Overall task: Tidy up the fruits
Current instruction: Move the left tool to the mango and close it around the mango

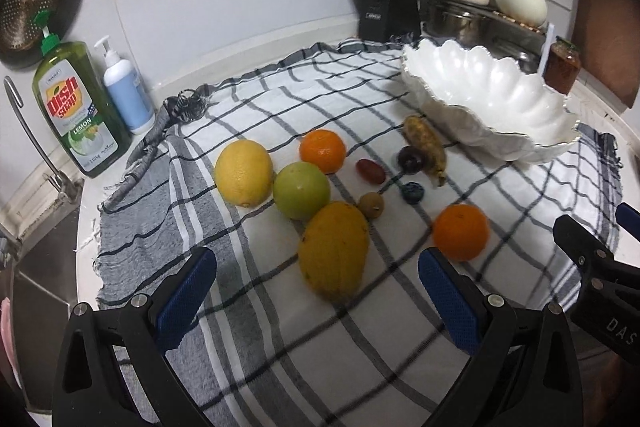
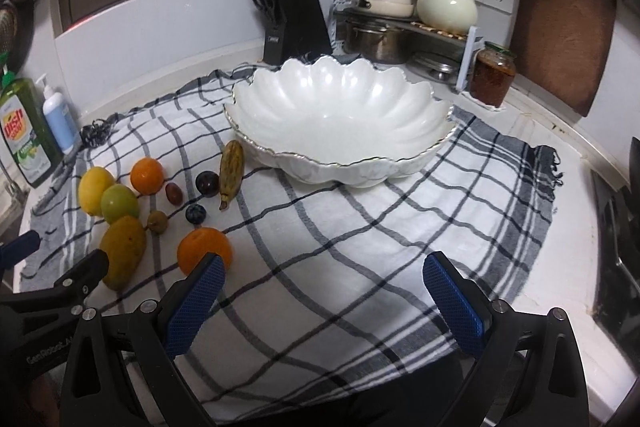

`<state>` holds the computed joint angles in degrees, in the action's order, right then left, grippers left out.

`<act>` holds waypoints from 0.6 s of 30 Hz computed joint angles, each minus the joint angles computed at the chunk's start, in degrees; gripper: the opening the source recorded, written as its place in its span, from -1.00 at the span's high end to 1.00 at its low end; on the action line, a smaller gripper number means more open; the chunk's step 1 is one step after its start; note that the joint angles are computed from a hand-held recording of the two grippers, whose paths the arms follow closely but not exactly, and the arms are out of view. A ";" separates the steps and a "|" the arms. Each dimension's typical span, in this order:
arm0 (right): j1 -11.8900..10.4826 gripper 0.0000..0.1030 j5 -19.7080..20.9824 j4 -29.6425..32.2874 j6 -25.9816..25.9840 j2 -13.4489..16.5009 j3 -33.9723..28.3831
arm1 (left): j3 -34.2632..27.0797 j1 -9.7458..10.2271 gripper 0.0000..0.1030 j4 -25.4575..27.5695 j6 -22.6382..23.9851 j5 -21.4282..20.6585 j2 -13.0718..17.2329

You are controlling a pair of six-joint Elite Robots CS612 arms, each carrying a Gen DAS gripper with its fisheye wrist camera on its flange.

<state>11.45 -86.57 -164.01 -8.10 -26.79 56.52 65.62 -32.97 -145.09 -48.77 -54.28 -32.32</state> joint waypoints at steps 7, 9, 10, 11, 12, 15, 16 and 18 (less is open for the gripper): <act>0.45 -0.95 0.28 2.68 -1.08 2.05 -3.40 | -1.74 1.06 -0.90 1.32 0.08 -1.70 1.54; 0.57 -0.95 0.09 3.41 -1.24 2.49 -4.16 | -2.31 1.31 -0.87 1.38 0.46 -2.53 2.00; 0.60 -0.95 0.05 3.77 -1.22 2.68 -4.48 | -2.65 1.38 -0.84 1.57 0.64 -2.75 2.23; 0.62 -0.95 -0.03 4.07 -1.19 2.84 -4.72 | -3.04 1.48 -0.83 1.63 1.02 -3.13 2.51; 0.64 -0.95 -0.11 4.56 -1.10 3.06 -5.09 | -3.39 1.58 -0.78 1.74 1.39 -3.49 2.75; 0.62 -0.95 -0.15 5.66 -0.87 3.44 -5.71 | -4.65 1.85 -0.67 2.68 2.15 -4.24 3.51; 0.64 -0.95 -0.22 6.11 -0.85 3.63 -6.06 | -4.91 1.93 -0.60 2.83 2.31 -4.60 3.67; 0.63 -0.95 -0.13 6.53 -0.74 3.82 -6.35 | -5.25 2.11 -0.54 2.51 2.86 -5.57 3.93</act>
<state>12.08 -86.71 -157.48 -8.83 -22.97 50.17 60.37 -30.86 -142.58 -45.90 -59.85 -28.39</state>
